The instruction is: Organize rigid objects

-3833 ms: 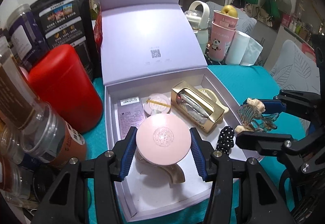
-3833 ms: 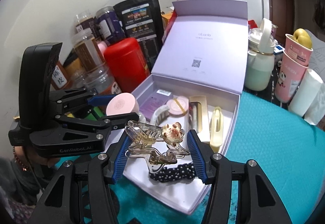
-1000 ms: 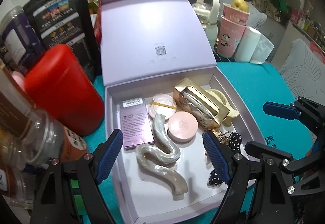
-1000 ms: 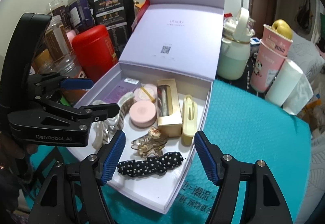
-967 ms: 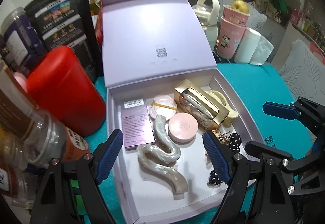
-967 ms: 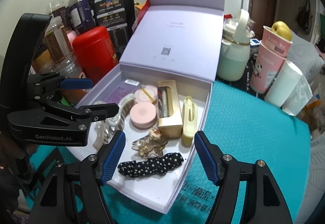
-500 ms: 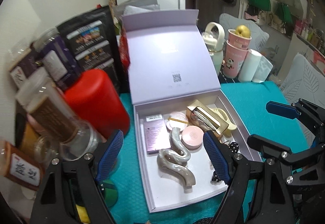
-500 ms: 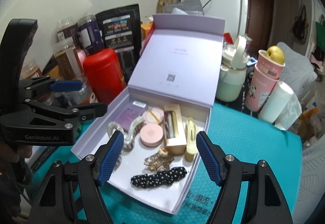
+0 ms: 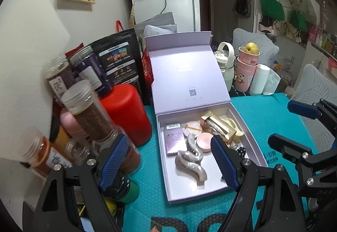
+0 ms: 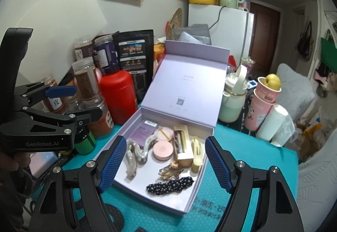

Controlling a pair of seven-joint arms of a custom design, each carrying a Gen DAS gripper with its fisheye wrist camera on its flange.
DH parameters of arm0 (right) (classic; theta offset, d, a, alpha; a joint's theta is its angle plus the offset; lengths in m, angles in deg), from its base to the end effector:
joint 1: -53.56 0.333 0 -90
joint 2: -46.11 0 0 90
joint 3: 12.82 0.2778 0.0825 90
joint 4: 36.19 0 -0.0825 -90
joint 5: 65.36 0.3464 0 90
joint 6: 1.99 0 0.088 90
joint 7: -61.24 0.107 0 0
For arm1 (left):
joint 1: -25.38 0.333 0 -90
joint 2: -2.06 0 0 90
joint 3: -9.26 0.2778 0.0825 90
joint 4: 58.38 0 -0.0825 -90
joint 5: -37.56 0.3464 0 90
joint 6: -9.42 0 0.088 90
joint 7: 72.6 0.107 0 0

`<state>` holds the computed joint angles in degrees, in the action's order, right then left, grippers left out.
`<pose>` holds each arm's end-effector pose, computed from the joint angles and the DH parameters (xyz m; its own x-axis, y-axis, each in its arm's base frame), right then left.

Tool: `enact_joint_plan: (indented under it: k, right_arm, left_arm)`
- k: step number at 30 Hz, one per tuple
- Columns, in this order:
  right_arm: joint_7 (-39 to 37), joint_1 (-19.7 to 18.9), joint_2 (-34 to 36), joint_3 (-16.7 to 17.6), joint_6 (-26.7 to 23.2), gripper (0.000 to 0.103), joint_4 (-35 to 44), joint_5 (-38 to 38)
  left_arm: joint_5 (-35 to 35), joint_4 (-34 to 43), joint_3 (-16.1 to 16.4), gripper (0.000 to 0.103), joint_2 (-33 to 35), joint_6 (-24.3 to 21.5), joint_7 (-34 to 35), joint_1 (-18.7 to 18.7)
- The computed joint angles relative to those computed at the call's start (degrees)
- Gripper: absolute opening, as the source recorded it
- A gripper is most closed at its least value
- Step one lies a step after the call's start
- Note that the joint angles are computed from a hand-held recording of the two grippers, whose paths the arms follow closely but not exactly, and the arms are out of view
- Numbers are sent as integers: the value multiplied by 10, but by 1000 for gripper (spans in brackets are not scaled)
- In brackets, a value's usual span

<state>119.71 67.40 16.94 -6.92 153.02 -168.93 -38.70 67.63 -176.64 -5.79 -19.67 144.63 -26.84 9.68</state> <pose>0.4080 0.1389 0.6127 0.5291 -0.8477 0.0365 -0.4854 -0.3377 -0.8064 0.3942 -0.2507 0.6311 0.0023 -0.9971 -0.0762 -0.6588 0.0558 -0.7502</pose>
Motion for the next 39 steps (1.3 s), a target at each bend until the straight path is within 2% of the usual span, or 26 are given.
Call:
enact_joint_plan:
  k: [12, 20, 24, 39]
  right_arm:
    - [52, -20, -94, 25, -10, 78, -77, -22]
    - [119, -55, -148, 58, -19, 78, -130, -60]
    - [143, -63, -167, 61, -27, 78, -149, -74]
    - [150, -46, -185, 50, -47, 78, -167, -75]
  left_arm:
    - [-3, -66, -11, 81, -79, -13, -33, -19]
    - [-21, -106, -17, 81, -107, -26, -52, -39]
    - [-17, -113, -21, 81, -112, -35, -62, -44]
    - [-28, -130, -13, 81, -120, -33, -71, -55]
